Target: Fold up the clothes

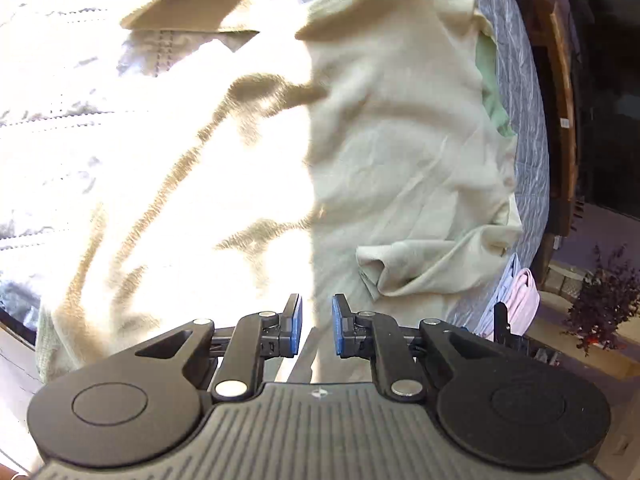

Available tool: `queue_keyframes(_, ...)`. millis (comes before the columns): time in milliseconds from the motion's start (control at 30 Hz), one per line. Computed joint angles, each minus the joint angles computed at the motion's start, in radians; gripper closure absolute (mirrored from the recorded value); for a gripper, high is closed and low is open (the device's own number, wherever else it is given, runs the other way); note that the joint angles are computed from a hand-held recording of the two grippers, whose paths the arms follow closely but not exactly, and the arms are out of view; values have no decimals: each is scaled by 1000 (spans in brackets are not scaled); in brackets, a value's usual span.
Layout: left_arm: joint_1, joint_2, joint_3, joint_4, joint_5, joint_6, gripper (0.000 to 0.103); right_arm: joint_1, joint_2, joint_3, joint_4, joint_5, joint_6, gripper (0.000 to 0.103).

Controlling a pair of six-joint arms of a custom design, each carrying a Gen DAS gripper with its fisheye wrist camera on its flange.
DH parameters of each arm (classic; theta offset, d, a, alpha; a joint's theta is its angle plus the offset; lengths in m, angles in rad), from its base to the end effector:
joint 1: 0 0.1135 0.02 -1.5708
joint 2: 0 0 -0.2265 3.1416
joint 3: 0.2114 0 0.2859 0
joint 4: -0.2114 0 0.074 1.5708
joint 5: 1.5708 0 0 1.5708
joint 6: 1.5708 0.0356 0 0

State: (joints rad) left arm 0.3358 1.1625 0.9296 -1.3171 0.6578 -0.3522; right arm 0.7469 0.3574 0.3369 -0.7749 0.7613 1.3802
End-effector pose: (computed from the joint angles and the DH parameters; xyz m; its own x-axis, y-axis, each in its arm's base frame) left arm 0.2130 0.0513 0.2131 -0.8002 -0.5684 0.1913 -0.5591 0.5916 -0.5809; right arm 0.1329 0.0896 0.1757 -0.2342 0.7518 -0.6163 0.4885 0.6392 0.5940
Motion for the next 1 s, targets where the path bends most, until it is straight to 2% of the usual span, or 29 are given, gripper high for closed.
queue_keyframes(100, -26, -36, 20, 158, -69, 4, 89, -14, -75, -44, 52, -78, -30, 33)
queue_keyframes(167, -68, -69, 31, 269, -108, -9, 80, -50, -127, -74, 116, -167, -132, 44)
queue_keyframes(200, -81, -74, 31, 314, -104, -11, 80, -53, -92, -52, 139, -204, -214, 56)
queue_keyframes(233, -93, -75, 31, 359, -97, -12, 79, -33, -27, -12, 147, -208, -288, 63)
queue_keyframes(300, -122, -62, 25, 424, -101, 6, 78, 4, 32, 32, 149, -248, -367, 69)
queue_keyframes(367, -174, -48, 14, 466, -159, 61, 78, 15, 64, 59, 149, -341, -395, 69)
queue_keyframes(467, -261, -115, -86, 538, -334, 180, 76, 135, 209, 170, 97, -327, -439, 66)
queue_keyframes(533, -274, -201, -181, 603, -372, 241, 76, 239, 311, 247, 55, -288, -439, 58)
queue_keyframes(600, -305, -202, -189, 634, -417, 304, 76, 312, 409, 312, 33, -266, -427, 53)
queue_keyframes(633, -303, -199, -189, 644, -418, 306, 76, 323, 453, 336, 33, -269, -419, 48)
queue_keyframes(700, -291, -195, -191, 661, -411, 297, 75, 326, 537, 383, 14, -267, -402, 45)
queue_keyframes(733, -285, -193, -193, 669, -407, 292, 75, 334, 563, 397, 0, -245, -396, 55)
queue_keyframes(767, -278, -191, -194, 678, -403, 288, 75, 343, 578, 407, -13, -225, -389, 70)
queue_keyframes(800, -272, -188, -195, 687, -399, 283, 75, 351, 562, 406, -21, -212, -381, 98)
queue_keyframes(900, -265, -208, -213, 699, -397, 314, 75, 361, 485, 397, -60, -166, -345, 100)
queue_keyframes(1000, -259, -237, -225, 686, -399, 335, 75, 394, 430, 435, -191, -104, -281, 100)
